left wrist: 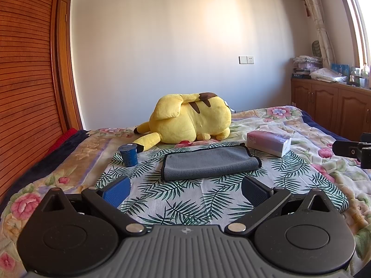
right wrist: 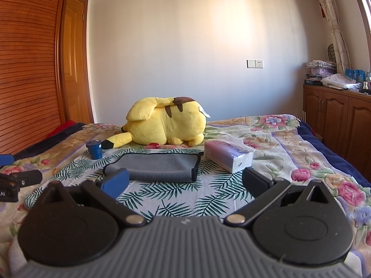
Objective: Fold towel
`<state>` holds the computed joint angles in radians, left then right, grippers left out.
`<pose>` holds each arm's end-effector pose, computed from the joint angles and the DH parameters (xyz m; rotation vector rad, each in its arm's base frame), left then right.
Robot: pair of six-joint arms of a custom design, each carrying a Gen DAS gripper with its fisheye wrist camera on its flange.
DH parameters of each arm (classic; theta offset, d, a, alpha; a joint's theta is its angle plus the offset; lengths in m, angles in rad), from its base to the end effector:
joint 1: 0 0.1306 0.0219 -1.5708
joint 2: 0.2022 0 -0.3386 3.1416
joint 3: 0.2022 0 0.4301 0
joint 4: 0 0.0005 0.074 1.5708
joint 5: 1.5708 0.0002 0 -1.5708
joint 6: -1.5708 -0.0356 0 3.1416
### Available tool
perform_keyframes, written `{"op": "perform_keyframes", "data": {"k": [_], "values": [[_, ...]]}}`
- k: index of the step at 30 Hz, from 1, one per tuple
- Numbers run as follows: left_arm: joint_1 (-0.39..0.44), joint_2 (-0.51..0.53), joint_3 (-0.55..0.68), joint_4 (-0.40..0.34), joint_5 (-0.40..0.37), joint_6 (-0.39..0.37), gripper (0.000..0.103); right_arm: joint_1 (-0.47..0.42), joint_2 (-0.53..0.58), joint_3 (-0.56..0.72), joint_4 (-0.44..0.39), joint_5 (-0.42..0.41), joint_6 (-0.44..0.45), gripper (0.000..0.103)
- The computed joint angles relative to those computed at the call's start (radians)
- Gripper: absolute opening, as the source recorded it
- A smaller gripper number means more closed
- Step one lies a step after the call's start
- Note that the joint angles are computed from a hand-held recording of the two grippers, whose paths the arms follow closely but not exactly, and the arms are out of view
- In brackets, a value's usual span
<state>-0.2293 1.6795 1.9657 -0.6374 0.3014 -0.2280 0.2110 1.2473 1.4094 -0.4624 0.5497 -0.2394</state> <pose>0.6202 -0.1561 0.5370 0.6288 1.8100 -0.2902 0.4978 0.0871 0.5051 0.3979 1.7865 -0.1976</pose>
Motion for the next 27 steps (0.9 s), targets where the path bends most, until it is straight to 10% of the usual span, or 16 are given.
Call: {"op": "perform_keyframes", "data": {"k": [27], "values": [[0.0, 0.002, 0.004, -0.004, 0.0, -0.001, 0.087, -0.008, -0.009, -0.011, 0.003, -0.003, 0.001, 0.103]]}}
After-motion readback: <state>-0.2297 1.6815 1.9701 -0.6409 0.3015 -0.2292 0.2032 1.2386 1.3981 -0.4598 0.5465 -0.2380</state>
